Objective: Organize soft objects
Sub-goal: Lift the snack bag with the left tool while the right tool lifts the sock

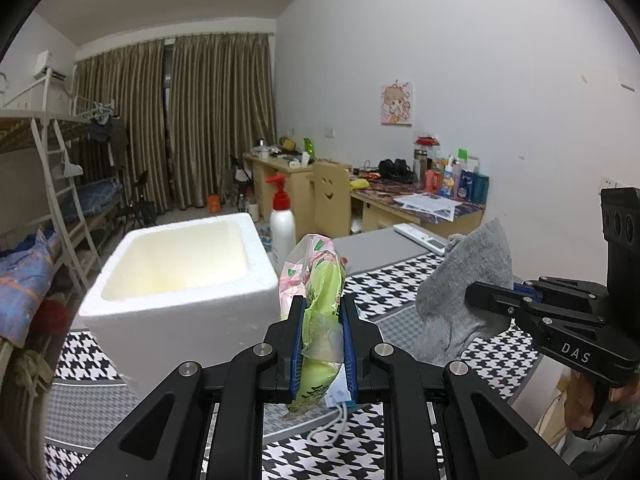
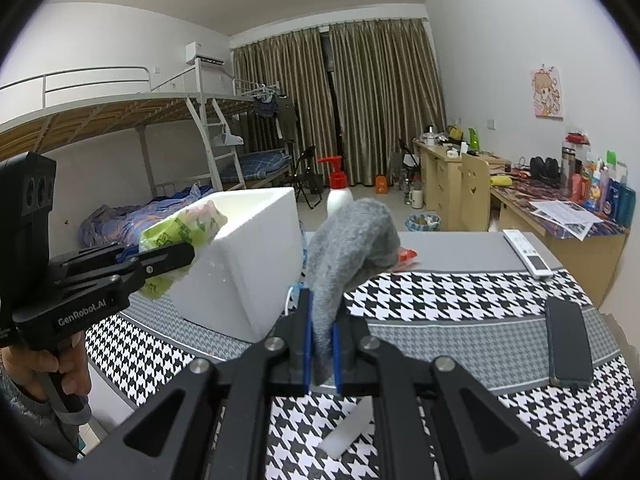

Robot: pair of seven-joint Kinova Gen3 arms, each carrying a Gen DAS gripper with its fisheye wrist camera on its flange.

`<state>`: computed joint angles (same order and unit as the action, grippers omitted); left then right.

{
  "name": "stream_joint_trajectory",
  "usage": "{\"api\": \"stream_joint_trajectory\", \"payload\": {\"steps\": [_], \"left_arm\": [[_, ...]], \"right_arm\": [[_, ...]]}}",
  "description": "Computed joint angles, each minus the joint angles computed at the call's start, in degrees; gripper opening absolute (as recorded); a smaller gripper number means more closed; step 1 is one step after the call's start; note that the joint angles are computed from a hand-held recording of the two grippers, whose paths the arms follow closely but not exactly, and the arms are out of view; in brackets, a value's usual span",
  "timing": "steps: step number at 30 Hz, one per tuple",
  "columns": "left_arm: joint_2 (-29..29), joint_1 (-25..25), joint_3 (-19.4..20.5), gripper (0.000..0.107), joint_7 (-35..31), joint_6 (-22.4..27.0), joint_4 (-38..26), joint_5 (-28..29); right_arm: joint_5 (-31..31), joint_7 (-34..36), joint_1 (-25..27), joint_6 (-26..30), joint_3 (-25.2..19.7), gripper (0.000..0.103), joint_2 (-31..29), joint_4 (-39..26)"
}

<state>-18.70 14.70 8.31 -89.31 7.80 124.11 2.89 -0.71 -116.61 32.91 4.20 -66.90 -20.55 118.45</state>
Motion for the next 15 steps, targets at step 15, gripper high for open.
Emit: {"api": "stream_joint_trajectory", "payload": {"steps": [15], "left_arm": [[-0.7, -3.8, 0.8, 0.018, 1.0, -1.1, -1.1, -1.2]], "right_arm": [[0.2, 3.2, 3.7, -2.0, -4.1, 0.011, 2.7, -3.1]]}}
